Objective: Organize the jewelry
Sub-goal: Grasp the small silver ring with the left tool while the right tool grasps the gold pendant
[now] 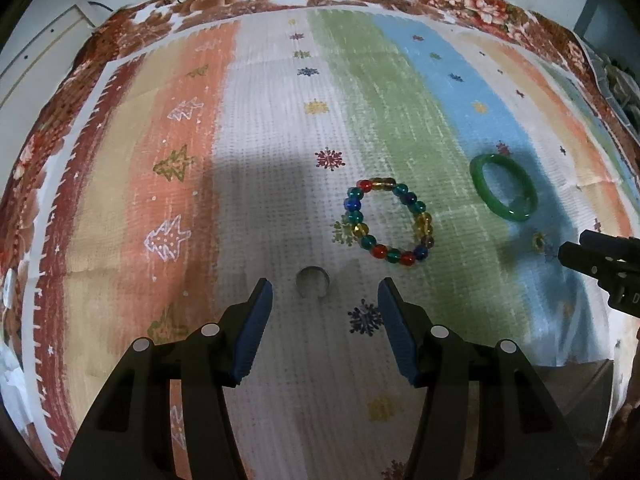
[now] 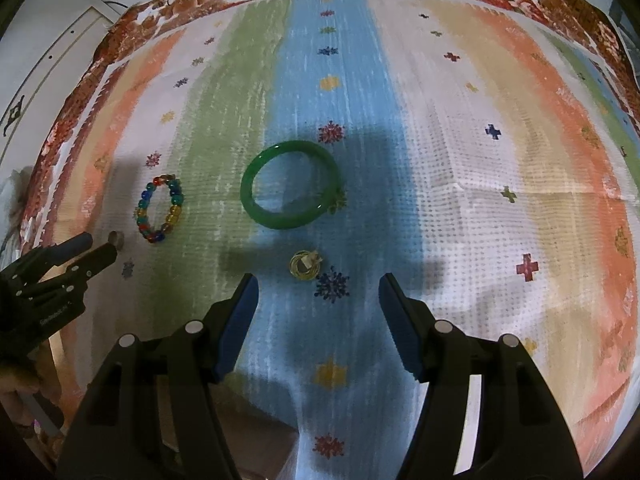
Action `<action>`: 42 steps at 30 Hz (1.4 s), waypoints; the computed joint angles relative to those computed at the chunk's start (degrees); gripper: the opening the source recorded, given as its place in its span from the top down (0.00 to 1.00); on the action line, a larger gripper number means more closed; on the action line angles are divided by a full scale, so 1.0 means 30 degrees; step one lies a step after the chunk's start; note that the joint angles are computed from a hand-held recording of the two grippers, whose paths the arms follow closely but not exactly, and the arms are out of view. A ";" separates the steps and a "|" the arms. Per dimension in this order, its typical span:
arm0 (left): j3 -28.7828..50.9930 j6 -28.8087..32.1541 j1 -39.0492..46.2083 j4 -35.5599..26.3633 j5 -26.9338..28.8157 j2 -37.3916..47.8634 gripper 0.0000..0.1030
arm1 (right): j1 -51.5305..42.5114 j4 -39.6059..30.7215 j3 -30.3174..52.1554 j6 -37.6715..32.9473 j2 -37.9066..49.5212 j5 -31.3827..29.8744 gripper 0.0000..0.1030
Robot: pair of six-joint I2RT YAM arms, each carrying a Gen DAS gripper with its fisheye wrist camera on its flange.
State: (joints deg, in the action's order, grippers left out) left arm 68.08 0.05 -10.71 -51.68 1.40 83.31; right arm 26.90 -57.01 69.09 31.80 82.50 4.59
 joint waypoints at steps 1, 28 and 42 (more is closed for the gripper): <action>0.0043 0.0001 0.0032 0.0017 0.0017 0.0142 0.46 | -0.0037 0.0056 0.0019 -0.0084 0.0200 0.0000 0.39; -0.0349 0.0497 0.0039 0.0818 -0.0303 0.1207 0.69 | -0.0198 0.0770 0.0335 -0.0909 0.2191 0.0620 0.56; -0.0513 0.0792 0.0021 0.0902 -0.0046 0.0955 0.80 | -0.0342 0.0952 0.0274 -0.1133 0.2171 0.0057 0.81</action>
